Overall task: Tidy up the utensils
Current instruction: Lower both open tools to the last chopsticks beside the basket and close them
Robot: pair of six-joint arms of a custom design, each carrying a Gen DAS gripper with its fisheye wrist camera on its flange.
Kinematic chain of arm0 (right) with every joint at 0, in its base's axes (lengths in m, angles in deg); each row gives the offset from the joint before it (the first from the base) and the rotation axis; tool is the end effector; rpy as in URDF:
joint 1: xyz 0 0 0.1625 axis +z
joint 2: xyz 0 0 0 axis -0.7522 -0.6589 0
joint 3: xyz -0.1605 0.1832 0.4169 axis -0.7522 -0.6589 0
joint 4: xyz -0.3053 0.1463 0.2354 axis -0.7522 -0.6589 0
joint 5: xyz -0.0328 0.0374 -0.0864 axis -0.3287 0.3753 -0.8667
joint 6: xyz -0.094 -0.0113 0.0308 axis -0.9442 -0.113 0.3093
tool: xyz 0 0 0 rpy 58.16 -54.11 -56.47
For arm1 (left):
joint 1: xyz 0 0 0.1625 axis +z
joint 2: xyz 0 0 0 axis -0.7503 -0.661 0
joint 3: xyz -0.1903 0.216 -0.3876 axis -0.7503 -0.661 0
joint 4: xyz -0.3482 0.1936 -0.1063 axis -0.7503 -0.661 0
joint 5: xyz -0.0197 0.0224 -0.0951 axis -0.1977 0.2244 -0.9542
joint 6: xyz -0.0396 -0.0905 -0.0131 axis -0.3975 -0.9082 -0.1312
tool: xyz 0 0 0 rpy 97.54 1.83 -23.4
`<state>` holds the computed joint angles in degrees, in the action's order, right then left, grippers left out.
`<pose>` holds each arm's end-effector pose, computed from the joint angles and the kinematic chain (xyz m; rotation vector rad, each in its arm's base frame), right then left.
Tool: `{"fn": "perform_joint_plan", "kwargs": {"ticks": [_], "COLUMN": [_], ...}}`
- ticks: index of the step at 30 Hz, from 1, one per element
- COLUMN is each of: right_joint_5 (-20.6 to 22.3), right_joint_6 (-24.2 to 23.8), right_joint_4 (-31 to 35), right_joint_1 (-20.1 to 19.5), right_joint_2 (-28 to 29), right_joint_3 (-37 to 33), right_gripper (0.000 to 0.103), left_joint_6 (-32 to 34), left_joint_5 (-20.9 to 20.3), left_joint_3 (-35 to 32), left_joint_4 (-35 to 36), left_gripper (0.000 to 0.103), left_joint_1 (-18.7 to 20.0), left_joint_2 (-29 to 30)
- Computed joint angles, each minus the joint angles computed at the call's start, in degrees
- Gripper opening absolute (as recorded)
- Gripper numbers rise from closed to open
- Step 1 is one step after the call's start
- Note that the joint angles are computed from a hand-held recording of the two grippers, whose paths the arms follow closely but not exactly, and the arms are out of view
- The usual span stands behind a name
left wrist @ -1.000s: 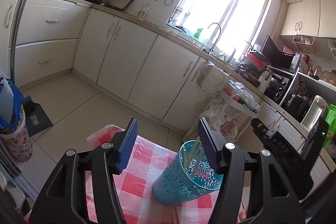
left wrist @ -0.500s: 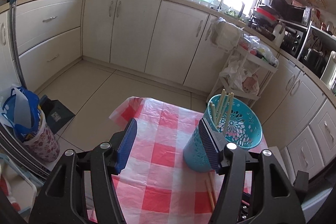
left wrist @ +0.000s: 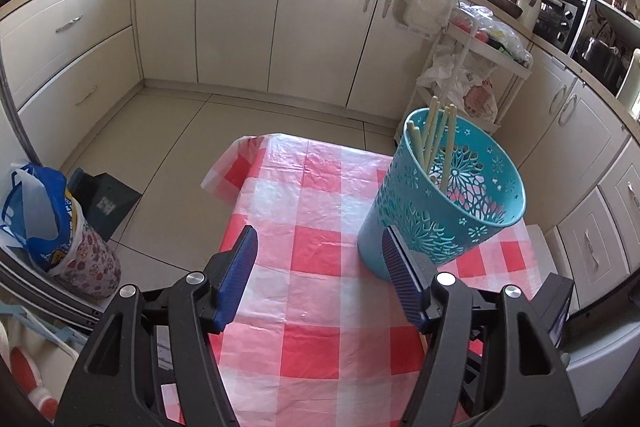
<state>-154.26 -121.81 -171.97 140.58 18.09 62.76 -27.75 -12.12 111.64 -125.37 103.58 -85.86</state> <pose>0.1139 -0.7712 0.1881 0.7250 -2.4052 0.4750 -0.2952 -0.7896 0.1530 0.1602 2.3314 -0.9742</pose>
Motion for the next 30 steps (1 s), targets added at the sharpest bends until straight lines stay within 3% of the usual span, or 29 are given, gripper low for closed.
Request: {"fn": "perform_joint_plan", "kwargs": {"ticks": [7, 11, 19, 27, 30], "right_joint_5": [2.1, 4.2, 4.7, 3.9, 2.9], "right_joint_6": [9.7, 12.5, 13.1, 11.9, 10.0], "right_joint_4": [8.0, 7.4, 6.6, 5.8, 4.6], "right_joint_1": [-2.0, -2.7, -4.2, -3.7, -3.1], "right_joint_2": [-7.2, -9.9, -11.2, -10.4, -9.6], "right_joint_3": [5.1, 8.3, 9.6, 9.1, 8.9], "right_gripper": [0.006, 0.006, 0.006, 0.006, 0.009], "left_joint_6": [0.5, 0.8, -2.0, -0.2, 4.8], "left_joint_5": [-2.1, -4.1, -0.9, -1.8, -4.9], "left_joint_3": [-2.0, -3.5, -6.0, -8.1, -7.7], "left_joint_4": [13.2, 16.9, 18.8, 18.8, 16.9], "left_gripper": [0.061, 0.061, 0.061, 0.061, 0.045], "left_joint_1": [0.5, 0.1, -0.7, -0.4, -0.1], "left_joint_2": [1.8, 5.0, 11.1, 13.3, 13.0]}}
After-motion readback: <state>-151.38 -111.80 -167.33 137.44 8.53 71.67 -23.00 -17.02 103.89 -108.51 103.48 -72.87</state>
